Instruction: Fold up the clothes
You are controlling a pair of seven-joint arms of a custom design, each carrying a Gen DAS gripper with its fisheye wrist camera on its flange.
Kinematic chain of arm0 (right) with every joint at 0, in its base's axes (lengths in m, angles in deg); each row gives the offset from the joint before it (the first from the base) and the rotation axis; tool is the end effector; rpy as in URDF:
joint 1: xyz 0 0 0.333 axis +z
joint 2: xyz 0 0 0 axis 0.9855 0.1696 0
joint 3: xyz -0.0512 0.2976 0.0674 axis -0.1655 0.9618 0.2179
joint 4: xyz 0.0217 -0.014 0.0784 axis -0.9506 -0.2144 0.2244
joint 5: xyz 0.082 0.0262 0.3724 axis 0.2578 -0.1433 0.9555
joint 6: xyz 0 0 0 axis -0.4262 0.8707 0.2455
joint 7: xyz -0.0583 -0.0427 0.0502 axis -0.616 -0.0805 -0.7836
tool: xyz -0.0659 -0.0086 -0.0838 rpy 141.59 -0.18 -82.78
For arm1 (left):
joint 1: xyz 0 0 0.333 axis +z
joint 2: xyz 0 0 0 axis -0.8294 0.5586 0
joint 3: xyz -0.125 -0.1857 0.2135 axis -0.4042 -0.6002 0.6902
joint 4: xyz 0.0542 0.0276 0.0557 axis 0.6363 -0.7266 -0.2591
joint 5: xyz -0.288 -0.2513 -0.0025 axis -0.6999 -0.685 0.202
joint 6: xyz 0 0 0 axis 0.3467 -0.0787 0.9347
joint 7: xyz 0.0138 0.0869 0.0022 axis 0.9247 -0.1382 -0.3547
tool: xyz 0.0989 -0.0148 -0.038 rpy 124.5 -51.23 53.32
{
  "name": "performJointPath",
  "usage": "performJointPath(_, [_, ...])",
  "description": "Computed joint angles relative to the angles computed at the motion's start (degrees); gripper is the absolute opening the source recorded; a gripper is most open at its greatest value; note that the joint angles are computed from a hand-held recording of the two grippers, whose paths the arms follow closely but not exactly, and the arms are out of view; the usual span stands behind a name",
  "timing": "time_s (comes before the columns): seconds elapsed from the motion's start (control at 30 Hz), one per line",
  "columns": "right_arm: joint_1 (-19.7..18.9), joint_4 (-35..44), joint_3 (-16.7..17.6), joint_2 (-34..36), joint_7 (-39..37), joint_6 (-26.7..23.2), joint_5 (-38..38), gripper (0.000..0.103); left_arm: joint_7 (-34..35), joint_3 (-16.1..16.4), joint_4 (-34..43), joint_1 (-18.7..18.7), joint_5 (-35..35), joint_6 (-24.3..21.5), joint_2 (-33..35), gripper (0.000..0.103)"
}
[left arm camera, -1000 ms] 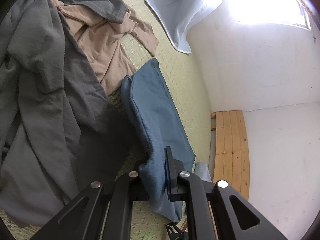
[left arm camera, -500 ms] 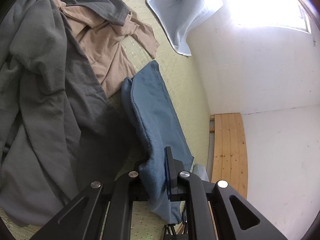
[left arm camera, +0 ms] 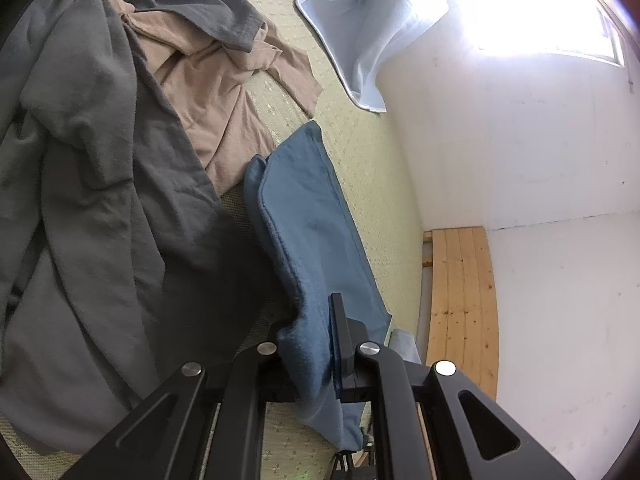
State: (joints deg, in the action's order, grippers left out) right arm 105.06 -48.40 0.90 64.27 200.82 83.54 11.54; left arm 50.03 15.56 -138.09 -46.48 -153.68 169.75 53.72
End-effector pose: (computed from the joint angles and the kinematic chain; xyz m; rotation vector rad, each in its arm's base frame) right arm 0.3860 0.2348 0.4220 2.1148 -1.3369 1.3823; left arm 0.6111 -0.0011 0.4994 1.9340 -1.3531 1.1742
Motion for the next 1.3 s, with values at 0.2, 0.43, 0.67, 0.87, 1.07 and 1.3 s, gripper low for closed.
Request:
performJointPath(0.2, [-1.0, -1.2, -1.1, -2.7, -1.9, 3.1, 1.2, 0.005, -0.2, 0.0, -0.3, -0.1, 0.4, 0.3, -0.4, 0.009])
performJointPath(0.43, [-2.2, -1.7, 0.6, -9.6, -4.6, 2.5, 3.0, 0.005, 1.8, 0.8, -2.1, 0.0, -0.1, 0.1, -3.2, 0.009])
performJointPath(0.67, [-2.9, 5.0, 5.4, -15.2, -7.7, -4.5, 5.1, 0.005, 6.5, 4.0, -7.1, -0.1, -3.9, -2.6, -11.3, 0.009])
performJointPath(0.87, [-3.2, 12.2, 11.4, -18.7, -9.9, -12.7, 6.3, 0.005, 5.9, 8.2, -11.7, -0.9, -7.1, -6.3, -19.6, 0.009])
performJointPath(1.07, [-2.9, 22.0, 17.7, -19.8, -13.0, -22.4, 6.8, 0.005, 3.3, 12.6, -12.5, -2.0, -6.5, -9.3, -27.6, 0.008])
performJointPath(1.3, [-6.8, 37.7, 24.6, -16.7, -16.8, -33.2, 8.4, 0.005, -1.4, 16.6, -7.5, -3.9, -4.4, -14.2, -30.8, 0.009])
